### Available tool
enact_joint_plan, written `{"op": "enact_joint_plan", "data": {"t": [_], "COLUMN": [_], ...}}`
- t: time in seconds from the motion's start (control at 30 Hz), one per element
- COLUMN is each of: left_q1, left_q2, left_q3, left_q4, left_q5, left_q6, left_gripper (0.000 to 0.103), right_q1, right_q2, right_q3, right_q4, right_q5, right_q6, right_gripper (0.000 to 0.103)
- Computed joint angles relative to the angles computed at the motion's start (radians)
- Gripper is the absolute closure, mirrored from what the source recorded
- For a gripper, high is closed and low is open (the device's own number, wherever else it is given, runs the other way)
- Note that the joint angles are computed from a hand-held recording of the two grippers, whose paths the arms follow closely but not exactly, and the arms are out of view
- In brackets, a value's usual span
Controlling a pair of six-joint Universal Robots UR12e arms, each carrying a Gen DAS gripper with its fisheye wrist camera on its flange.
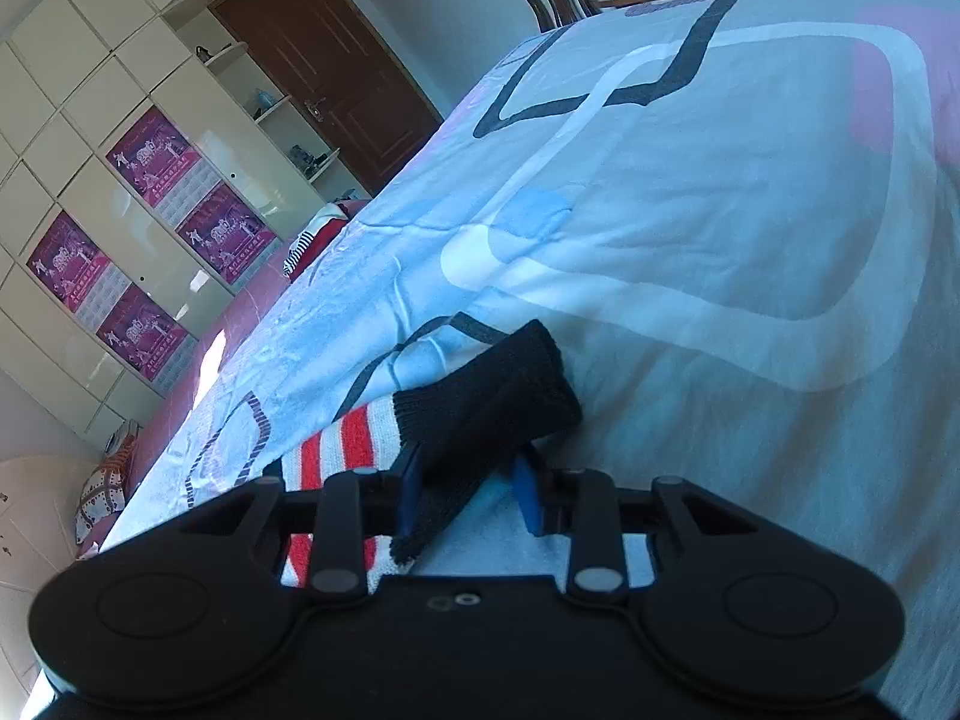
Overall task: Fold small clothes
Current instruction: 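Grasp the black cuff of a striped sleeve with the right gripper and lift, then carry the sleeve across the sweater body with the right gripper and release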
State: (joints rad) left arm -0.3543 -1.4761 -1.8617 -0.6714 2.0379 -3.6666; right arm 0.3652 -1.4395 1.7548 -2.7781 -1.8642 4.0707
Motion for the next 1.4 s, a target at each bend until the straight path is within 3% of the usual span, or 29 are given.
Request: {"op": "enact_joint_plan", "data": {"t": [0.1,0.13,0.17,0.2,0.37,0.57,0.67,0.8,0.93,1.13,1.3,1.4], "left_q1": [0.014,0.017,0.022,0.028,0.063,0.134,0.174,0.229,0.283,0.347,0.376,0.384], "left_q2": [0.009,0.012,0.017,0.024,0.070,0.131,0.152,0.180,0.210,0.249,0.263,0.261], "left_q3": [-0.001,-0.003,-0.007,-0.011,-0.041,-0.100,-0.122,-0.153,-0.177,-0.204,-0.217,-0.220], "left_q4": [-0.004,-0.004,-0.003,-0.004,-0.003,0.018,0.021,0.051,0.055,0.041,0.035,0.037], "left_q5": [0.005,0.009,0.014,0.017,0.037,0.013,-0.019,-0.058,-0.096,-0.118,-0.136,-0.169], "left_q6": [-0.012,-0.016,-0.020,-0.025,-0.020,0.048,0.078,0.112,0.147,0.189,0.191,0.180], "left_gripper": [0.000,0.000,0.000,0.000,0.000,0.000,0.000,0.000,0.000,0.000,0.000,0.000], "right_q1": [-0.002,0.002,0.011,0.022,0.065,0.119,0.168,0.240,0.299,0.361,0.392,0.398], "right_q2": [-0.002,0.001,0.005,0.012,0.049,0.081,0.114,0.179,0.253,0.364,0.421,0.426], "right_q3": [-0.004,-0.016,-0.035,-0.057,-0.125,-0.177,-0.228,-0.319,-0.419,-0.548,-0.615,-0.626], "right_q4": [0.008,0.037,0.090,0.152,0.268,0.167,0.097,0.029,0.038,0.120,0.186,0.244], "right_q5": [0.005,-0.007,-0.039,-0.086,-0.222,-0.277,-0.283,-0.248,-0.154,-0.027,0.044,0.093], "right_q6": [-0.029,-0.044,-0.061,-0.080,-0.192,-0.283,-0.390,-0.526,-0.582,-0.622,-0.654,-0.710], "right_gripper": [0.068,0.071,0.087,0.093,0.096,0.096,0.096,0.096,0.096,0.096,0.096,0.082]}}
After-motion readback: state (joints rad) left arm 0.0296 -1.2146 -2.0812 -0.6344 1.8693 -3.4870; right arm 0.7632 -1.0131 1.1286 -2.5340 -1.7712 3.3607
